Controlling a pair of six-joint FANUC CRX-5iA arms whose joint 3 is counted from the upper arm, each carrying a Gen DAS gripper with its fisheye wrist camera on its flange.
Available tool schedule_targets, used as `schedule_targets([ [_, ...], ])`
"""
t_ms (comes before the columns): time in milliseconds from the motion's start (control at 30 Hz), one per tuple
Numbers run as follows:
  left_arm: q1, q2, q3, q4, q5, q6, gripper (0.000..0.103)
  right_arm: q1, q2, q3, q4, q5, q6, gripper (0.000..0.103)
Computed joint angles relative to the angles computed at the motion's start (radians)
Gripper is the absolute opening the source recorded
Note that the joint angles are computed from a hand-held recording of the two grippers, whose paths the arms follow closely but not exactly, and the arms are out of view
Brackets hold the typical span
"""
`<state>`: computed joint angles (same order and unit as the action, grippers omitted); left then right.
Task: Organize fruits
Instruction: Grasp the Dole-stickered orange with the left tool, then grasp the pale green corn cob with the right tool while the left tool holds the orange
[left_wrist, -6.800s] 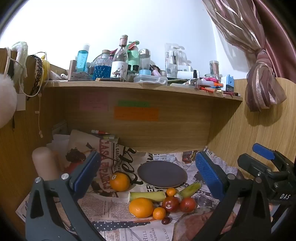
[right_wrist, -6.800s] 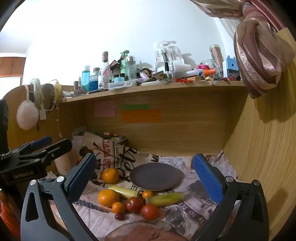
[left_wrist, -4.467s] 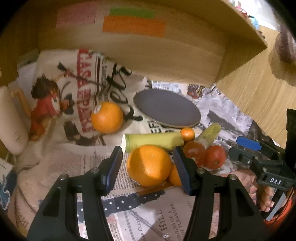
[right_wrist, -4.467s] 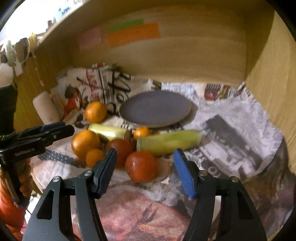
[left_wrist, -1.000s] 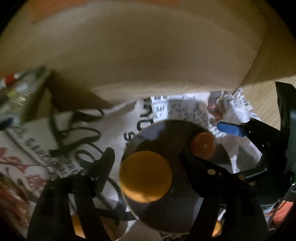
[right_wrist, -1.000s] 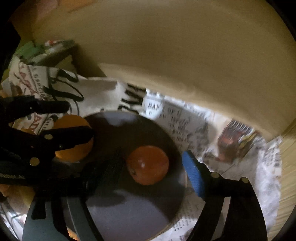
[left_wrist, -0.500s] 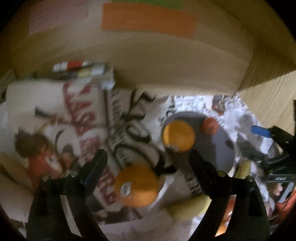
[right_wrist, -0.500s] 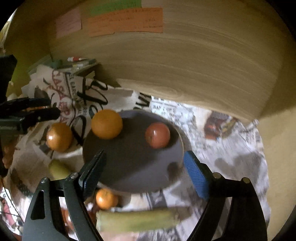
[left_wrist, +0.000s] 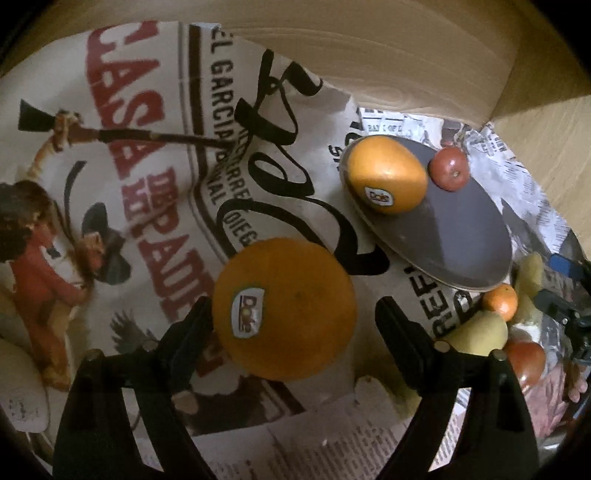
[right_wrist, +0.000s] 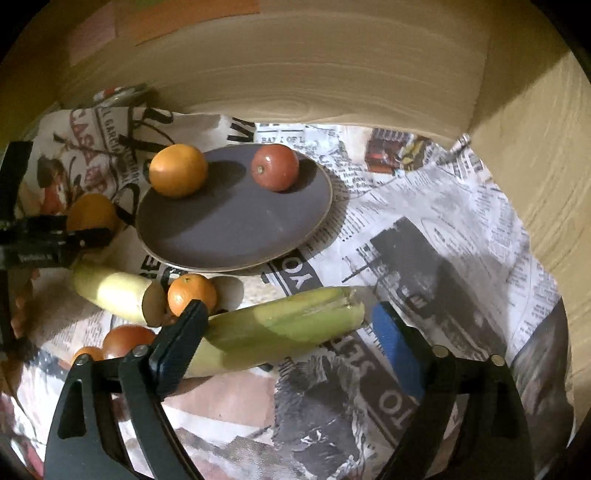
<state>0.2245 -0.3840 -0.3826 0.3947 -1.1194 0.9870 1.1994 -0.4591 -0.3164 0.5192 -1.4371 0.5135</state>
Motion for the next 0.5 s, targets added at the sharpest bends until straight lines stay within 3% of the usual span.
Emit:
schedule_targets([
  [167, -0.005, 0.017, 0.01, -0.002, 0.014, 0.022, 0.069, -0.04, 0.012, 0.008, -0.056, 0.018, -0.025, 0.097],
  [300, 0.021, 0.018, 0.005, 0.037, -0.019, -0.004, 0.068, -0.103, 0.028, 0.025, -0.138, 0.027, -0.012, 0.097],
  [500, 0.069, -0.067, -0.043, 0.075, -0.068, -0.076, 0.068, -0.085, 0.022, 0.036, -0.134, -0.013, -0.005, 0.095],
])
